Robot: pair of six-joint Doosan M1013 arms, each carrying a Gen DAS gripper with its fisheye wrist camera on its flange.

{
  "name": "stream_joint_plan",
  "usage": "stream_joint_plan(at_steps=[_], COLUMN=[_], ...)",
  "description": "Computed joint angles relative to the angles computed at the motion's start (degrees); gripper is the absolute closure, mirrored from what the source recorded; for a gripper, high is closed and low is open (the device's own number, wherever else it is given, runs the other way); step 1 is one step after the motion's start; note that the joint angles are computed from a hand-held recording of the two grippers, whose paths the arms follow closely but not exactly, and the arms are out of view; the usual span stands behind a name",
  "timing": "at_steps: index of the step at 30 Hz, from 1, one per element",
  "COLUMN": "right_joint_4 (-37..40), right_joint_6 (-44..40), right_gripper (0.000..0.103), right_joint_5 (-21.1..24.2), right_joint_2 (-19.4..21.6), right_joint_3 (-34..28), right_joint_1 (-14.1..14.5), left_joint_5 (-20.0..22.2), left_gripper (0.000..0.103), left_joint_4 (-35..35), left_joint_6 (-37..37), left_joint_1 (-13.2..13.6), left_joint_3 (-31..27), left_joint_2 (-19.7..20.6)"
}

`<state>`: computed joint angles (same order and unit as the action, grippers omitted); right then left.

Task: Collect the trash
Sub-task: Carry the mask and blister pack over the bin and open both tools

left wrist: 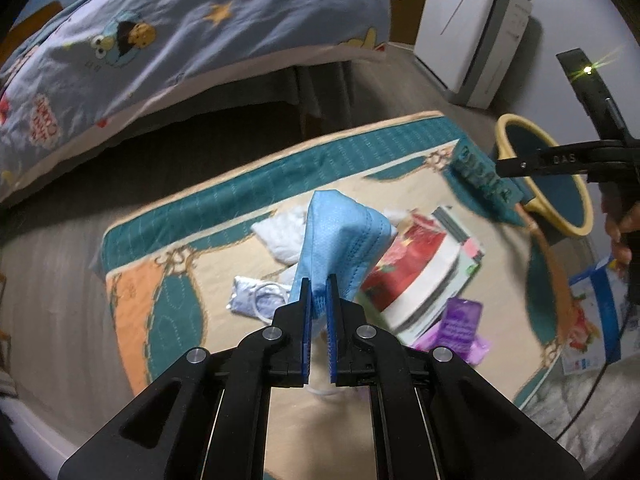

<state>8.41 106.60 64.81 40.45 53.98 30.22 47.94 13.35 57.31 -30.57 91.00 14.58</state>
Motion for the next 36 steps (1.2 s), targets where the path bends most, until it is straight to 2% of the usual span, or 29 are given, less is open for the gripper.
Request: stream_joint_plan(at_steps=[6,9,12,16,17,18,20,26,36], right_joint_4=[-3.9,3.0,-0.1,2.1,2.3,2.3,2.9,1.8,4.3], right_joint_6=[2.7,1.9,1.7,1.1,0.8,0.3,-0.4,-1.8,-5.4], right_gripper=[0.086,0.086,0.086,0.086,0.088,0.094,0.095,0.095,0.095], right_joint_5=[-0.2,-1.9,0.0,-0.2,-0.2,-0.1,-0.5,-3.2,-9.6], right_joint_2=[-0.2,-0.6,0.1,0.2,0.2,0.2,0.0,-1.7,-6.3], right_joint_3=[0.2,1.8,0.9,1.3,1.4,1.3,1.4,2.1,6.8], right_joint_1=[0.1,-1.4,-1.0,-1.5,-1.5,-1.4,-1.5,-1.2,-3.3], left_joint_5=[0.2,0.2,0.3,0.4,0.3,0.3,-0.1,-1.4,-2.2], left_gripper=[0.096,0.096,0.096,0.096,0.096,0.096,0.096,0.096,0.096], left_joint_4=[-0.8,-1.2,-1.5,-1.7,-1.7,-1.4,-0.7,1.6,2.5], left_joint_6=[0.3,0.4,0.5,0.7,0.8,0.7,0.4,-1.0,0.0], left_joint_1=[-0.1,0.0,0.0,-0.1,-0.1,-0.2,-0.5,-1.4,-3.8], left_joint_3=[-0.6,-0.7,-0.9,-1.0,-1.1,-1.1,-1.3,-2.7,-8.2], left_joint_2=[0.6,0.7,0.8,1.0,1.0,1.0,0.9,1.0,4.2])
